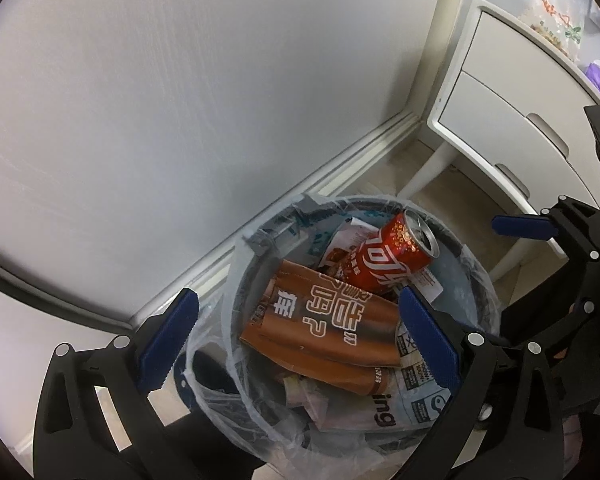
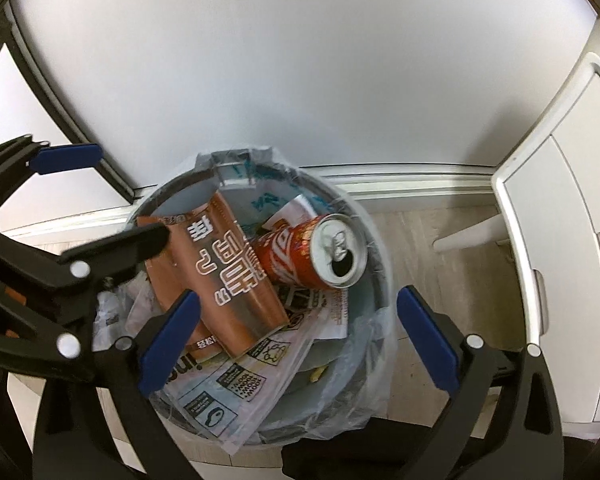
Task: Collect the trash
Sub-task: 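Move both grippers back toward the red flyer on the nightstand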
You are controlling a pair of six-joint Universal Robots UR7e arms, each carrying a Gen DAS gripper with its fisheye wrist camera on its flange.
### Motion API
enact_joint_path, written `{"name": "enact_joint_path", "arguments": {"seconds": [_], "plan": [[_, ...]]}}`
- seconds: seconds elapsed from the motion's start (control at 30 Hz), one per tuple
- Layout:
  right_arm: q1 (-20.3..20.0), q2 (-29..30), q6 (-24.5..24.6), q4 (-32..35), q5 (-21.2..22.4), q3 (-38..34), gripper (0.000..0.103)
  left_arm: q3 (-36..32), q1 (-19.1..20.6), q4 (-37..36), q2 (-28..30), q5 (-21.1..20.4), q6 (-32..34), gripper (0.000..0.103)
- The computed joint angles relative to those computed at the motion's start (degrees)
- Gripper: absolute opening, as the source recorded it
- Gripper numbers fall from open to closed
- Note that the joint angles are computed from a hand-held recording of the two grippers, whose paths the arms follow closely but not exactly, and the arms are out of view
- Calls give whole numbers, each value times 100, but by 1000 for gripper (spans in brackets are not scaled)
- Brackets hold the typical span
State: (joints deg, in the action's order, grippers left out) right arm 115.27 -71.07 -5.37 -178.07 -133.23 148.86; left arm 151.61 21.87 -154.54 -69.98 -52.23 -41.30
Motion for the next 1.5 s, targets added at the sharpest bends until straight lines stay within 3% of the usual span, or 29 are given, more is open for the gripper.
{"name": "enact_joint_path", "arguments": {"seconds": [0.27, 0.43, 0.7, 1.03, 1.23, 1.37, 1.5], "plan": [[225, -342, 217, 19, -237, 12, 96, 80, -402, 447, -577, 397, -483, 97], [303, -785, 565, -84, -156, 56, 96, 49, -774, 1282, -1091, 723, -1265, 97], [791, -1278, 584, -342, -639, -193, 96, -298, -882, 1557, -1439, 1147, -1093, 97], [898, -2296, 150, -247, -1207, -509, 96, -1059, -916, 957, -1054, 1285, -198, 97], [974, -3040, -62, 114, -1647, -722, 96, -1526, -954, 350, -506, 1172, 439, 97], [949, -3526, -252, 318, -1666, -840, 96, -1831, -975, -47, -97, 1043, 758, 97], [943, -3766, -741, 20, -1831, -898, 96, -2133, -1009, -379, 298, 901, 1015, 97]]}}
